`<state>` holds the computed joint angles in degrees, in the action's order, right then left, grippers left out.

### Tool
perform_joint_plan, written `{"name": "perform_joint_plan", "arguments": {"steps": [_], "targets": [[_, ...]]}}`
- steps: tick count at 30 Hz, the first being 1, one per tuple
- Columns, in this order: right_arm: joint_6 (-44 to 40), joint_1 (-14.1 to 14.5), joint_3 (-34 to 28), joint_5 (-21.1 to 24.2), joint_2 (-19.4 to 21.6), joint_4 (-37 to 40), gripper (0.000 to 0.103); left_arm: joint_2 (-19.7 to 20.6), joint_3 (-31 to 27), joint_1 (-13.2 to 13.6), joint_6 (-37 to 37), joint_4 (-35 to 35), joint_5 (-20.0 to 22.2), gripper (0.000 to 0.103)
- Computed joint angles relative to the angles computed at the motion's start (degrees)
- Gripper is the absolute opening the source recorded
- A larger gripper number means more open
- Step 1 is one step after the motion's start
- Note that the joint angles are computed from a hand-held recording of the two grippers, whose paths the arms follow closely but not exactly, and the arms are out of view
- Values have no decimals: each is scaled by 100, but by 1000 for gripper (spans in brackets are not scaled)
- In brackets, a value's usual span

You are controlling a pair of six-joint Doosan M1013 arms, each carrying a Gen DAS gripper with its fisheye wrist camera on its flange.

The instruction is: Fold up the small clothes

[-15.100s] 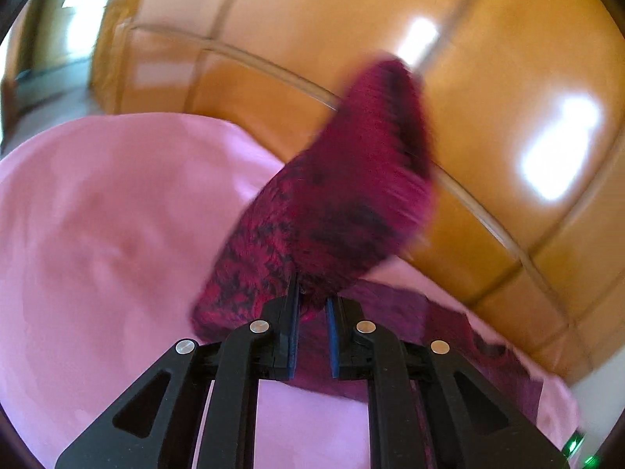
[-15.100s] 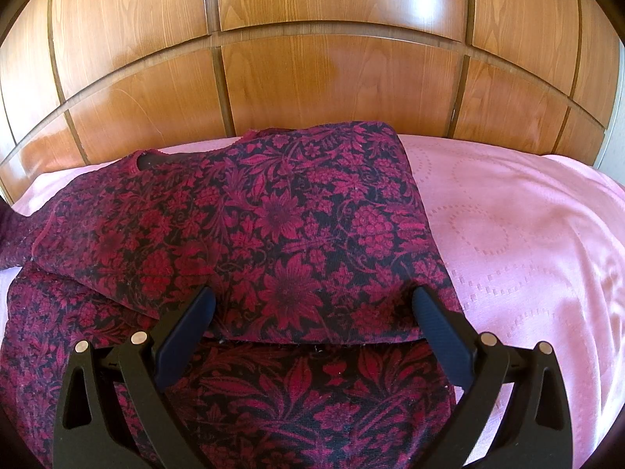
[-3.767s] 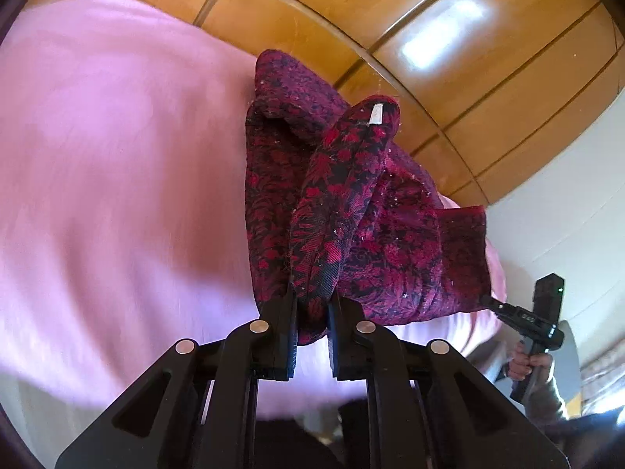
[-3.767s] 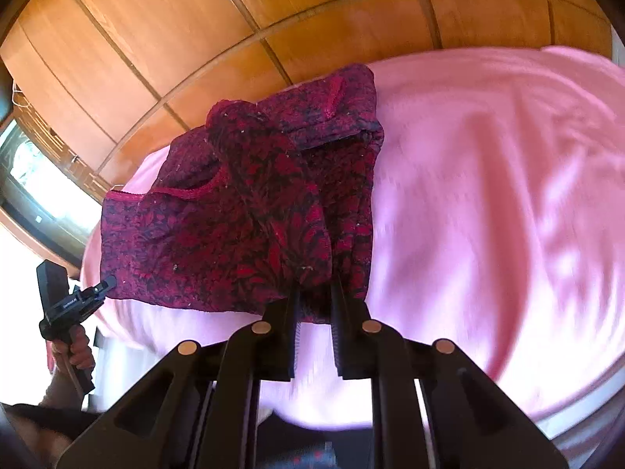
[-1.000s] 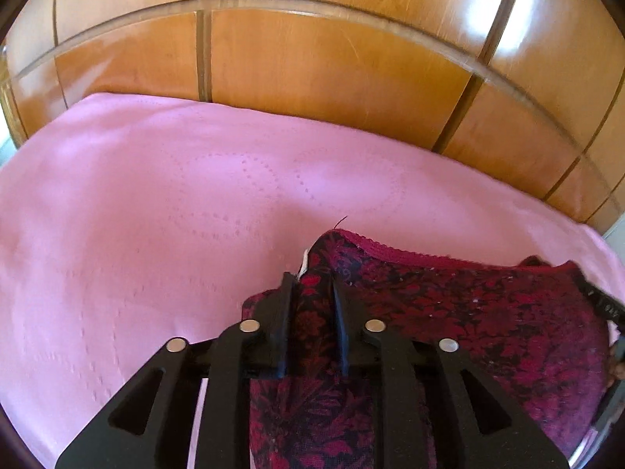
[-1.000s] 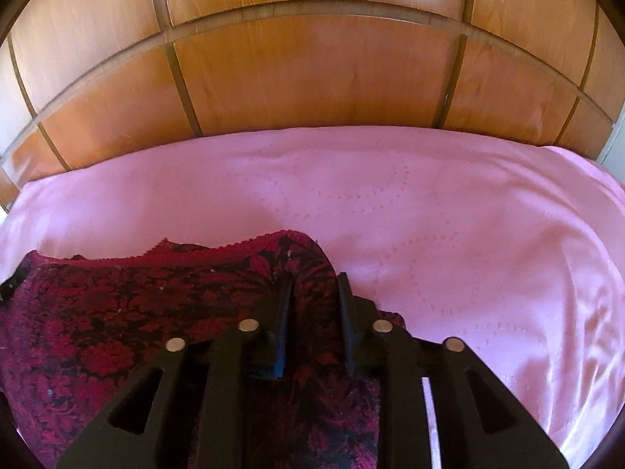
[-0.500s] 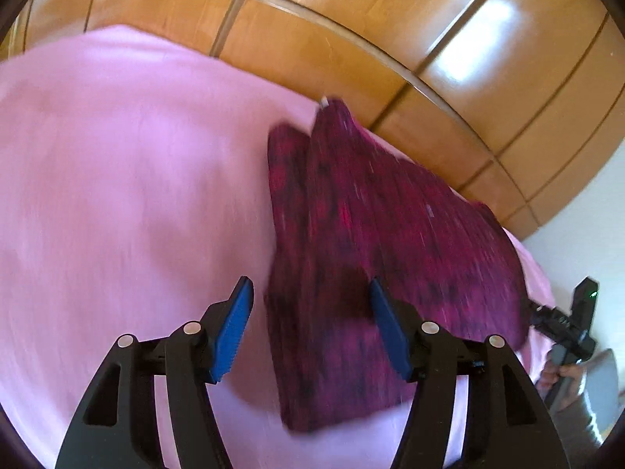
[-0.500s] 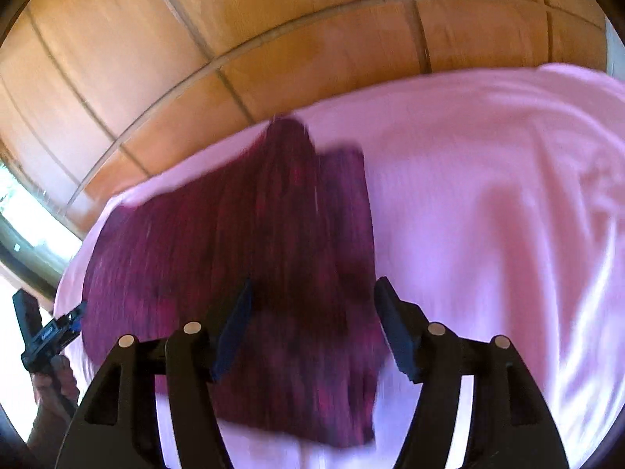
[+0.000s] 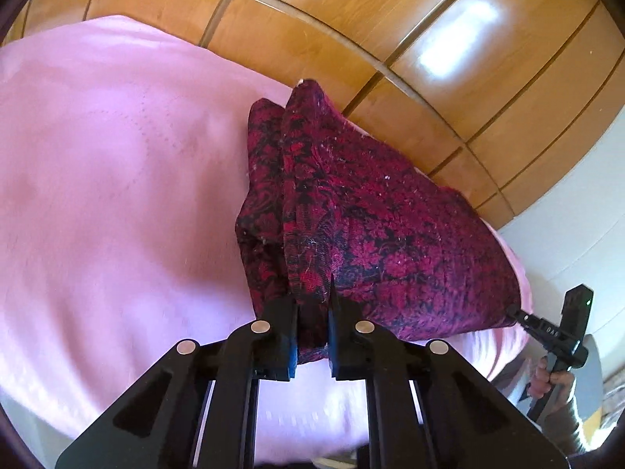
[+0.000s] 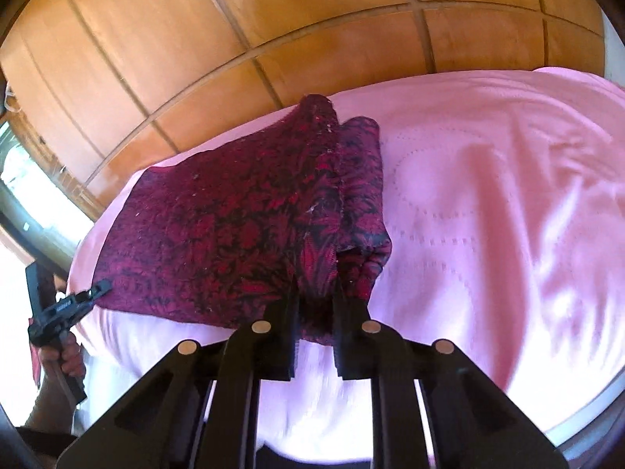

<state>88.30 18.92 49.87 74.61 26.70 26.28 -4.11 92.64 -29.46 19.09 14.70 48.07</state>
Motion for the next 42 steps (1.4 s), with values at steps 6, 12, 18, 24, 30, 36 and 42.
{"name": "perform_joint_plan", "arguments": {"steps": [6, 12, 18, 24, 30, 36, 42], "targets": [[-41, -97, 472, 379, -333, 50, 12, -216, 162, -227, -156, -177, 262, 11], [105, -35, 254, 213, -204, -36, 39, -36, -205, -533, -436, 797, 1031, 16], [241, 61, -204, -107, 97, -352, 60, 253, -593, -735, -269, 1641, 1486, 16], [312, 339, -971, 284, 674, -998, 35, 339, -660, -589, -644, 1556, 2265, 24], [200, 493, -806, 28, 635, -1497, 26, 20, -384, -702, -831, 1804, 1672, 24], [288, 491, -690, -161, 577, -1532, 23, 561, -871, -699, 498, 1596, 1323, 24], [433, 447, -545, -208, 563, -1639, 24, 899, -1017, -545, 359, 1159, 1868, 24]]}}
